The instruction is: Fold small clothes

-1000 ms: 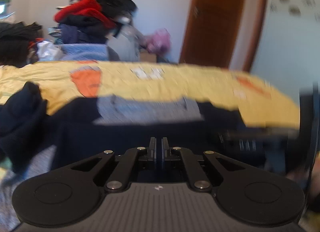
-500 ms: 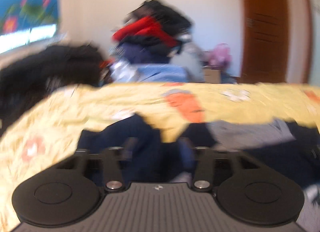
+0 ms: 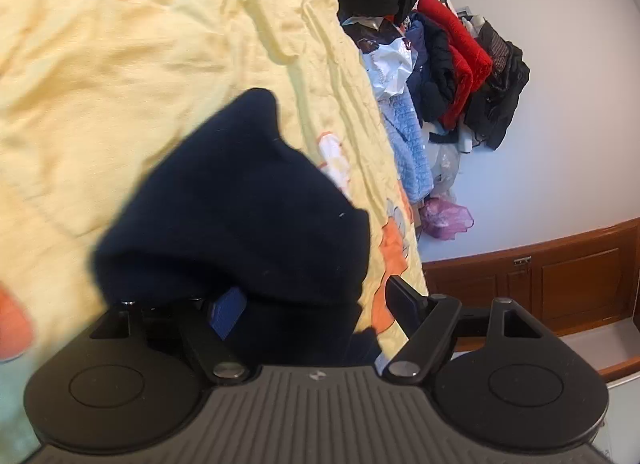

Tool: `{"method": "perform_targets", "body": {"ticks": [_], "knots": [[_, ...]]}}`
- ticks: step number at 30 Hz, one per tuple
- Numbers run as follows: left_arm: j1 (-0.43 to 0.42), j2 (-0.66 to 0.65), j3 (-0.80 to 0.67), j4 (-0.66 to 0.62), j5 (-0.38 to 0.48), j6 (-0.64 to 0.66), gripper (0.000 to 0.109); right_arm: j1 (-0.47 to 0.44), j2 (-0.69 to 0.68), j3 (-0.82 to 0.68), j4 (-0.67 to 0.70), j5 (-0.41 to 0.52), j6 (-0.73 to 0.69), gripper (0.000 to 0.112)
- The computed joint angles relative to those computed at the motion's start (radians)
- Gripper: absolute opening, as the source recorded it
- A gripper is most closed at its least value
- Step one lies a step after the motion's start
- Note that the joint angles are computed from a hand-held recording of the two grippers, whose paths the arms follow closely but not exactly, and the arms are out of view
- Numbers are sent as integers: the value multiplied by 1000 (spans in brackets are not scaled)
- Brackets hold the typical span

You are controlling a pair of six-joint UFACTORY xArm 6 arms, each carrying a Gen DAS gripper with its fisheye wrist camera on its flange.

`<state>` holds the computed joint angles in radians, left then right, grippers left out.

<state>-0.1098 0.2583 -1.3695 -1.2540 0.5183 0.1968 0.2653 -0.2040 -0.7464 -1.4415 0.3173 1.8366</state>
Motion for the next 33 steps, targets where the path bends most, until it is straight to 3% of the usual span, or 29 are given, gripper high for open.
{"method": "perform_targets", "body": {"ticks": [2,4,5,10,14,15,16,18,21,24,26,29,31,33], "knots": [[-15,34,-40,70,-38,-66,74,-3,1,-1,-3,-3,2,92],[-25,57,-67,144,-50,-131,44,-3,1,-1,-3,-3,2,91],[-24,68,-81,177,-38,-156,40,-3,1,-1,-2,-3,0,92],[-25,89,-108,129,2,-80,40,-4,1,0,-5,-5,4,92],[-40,106,-128,188,-23,-127,39,-3,2,-2,-6,-5,6,92],[-43,119,-145,219,-27,-154,30,-4,3,-2,-6,-5,7,92],[-44,127,-159,273,-23,-194,8,-4,2,-2,-6,-6,6,92],[-45,137,-183,345,0,-217,7,-5,2,-2,-8,-7,9,92],[-62,87,-154,306,-31,-112,6,-6,3,-4,-16,-12,21,92],[-80,-2,-104,139,-4,49,5,-9,3,-4,-26,-17,35,92],[-94,-78,-44,-37,61,207,5,-9,3,-4,-26,-16,35,92],[-135,-179,87,-166,158,363,6,-12,1,-3,-36,-21,47,92],[-179,-211,164,-118,171,383,6,-17,-1,-1,-57,-31,75,92],[-214,-210,218,-29,173,311,6,-22,-2,-1,-78,-41,103,92]]}}
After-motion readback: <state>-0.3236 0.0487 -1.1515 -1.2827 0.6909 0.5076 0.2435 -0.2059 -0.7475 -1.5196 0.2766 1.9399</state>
